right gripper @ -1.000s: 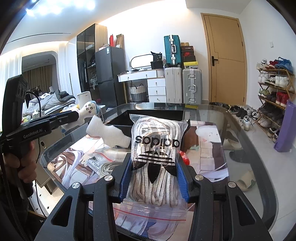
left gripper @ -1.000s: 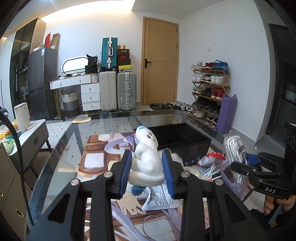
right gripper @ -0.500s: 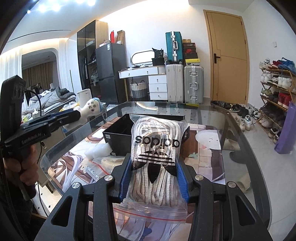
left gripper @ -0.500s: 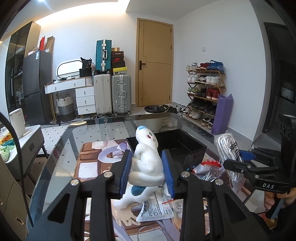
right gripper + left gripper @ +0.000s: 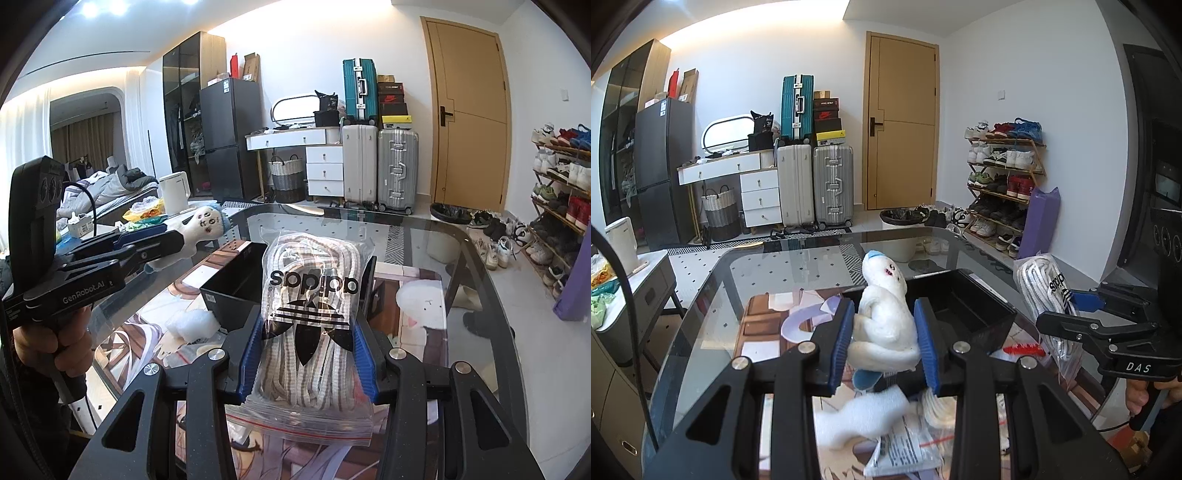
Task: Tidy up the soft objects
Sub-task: 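Carry the adidas bag with the right gripper while the left carries the plush to the box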
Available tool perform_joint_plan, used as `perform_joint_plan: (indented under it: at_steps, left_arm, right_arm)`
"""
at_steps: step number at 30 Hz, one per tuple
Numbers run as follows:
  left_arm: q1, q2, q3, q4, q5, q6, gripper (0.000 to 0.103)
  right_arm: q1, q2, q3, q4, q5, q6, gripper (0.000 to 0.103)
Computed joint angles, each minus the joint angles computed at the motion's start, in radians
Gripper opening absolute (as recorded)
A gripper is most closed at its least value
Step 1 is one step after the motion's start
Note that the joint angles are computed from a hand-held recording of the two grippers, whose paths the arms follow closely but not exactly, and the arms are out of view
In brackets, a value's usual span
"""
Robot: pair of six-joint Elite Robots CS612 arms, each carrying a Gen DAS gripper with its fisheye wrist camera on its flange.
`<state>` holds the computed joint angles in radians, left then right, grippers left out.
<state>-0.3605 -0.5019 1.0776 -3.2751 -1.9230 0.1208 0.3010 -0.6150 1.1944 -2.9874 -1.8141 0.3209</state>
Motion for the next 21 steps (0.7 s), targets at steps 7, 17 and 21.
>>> perform_joint_plan:
  at_steps: [7,17,21]
  left_arm:
    - [-0.007,0.015,-0.046,0.050,0.011,0.010,0.032]
    - [-0.022,0.040,-0.105,0.117,0.024,0.018,0.033]
    - [-0.024,0.049,-0.122,0.134,0.026,0.020,0.033]
  right_arm:
    - [-0.017,0.013,-0.039,0.028,0.036,-0.027,0.045]
    - [-0.040,0.030,-0.084,0.067,0.084,-0.028,0.045]
    - [-0.043,0.039,-0.099,0.076,0.096,-0.032,0.045]
